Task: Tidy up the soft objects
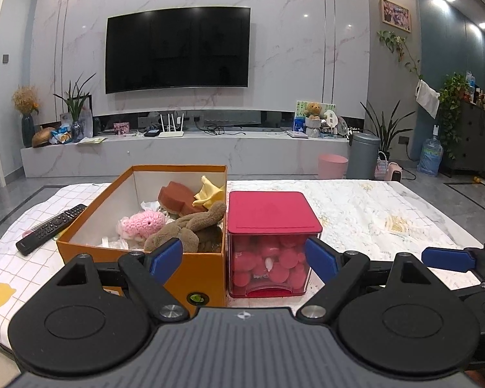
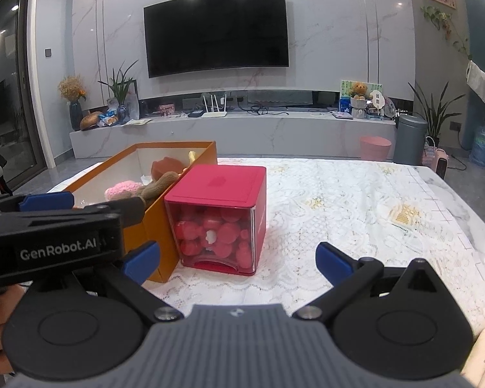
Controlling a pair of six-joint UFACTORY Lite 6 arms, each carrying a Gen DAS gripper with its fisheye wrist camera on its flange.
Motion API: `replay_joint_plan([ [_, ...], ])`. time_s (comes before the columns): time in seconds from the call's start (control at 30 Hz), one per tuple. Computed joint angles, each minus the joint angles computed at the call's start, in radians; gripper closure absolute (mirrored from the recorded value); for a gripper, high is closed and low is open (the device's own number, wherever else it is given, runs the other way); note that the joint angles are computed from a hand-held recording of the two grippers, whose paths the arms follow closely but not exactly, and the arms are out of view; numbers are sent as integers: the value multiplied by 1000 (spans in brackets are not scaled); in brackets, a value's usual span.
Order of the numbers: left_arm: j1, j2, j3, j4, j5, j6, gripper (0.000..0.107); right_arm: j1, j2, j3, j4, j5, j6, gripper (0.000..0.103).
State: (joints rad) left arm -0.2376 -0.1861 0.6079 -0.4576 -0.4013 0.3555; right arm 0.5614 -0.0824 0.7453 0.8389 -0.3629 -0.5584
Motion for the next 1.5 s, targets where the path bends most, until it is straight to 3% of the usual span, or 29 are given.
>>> replay_joint_plan([
  [0.33, 4, 4, 13, -12, 34, -7, 7, 6, 7, 8, 50, -8, -51, 3],
  [1.5, 16, 20, 5, -17, -10, 36, 7, 30, 42, 29, 104, -23, -103, 3],
])
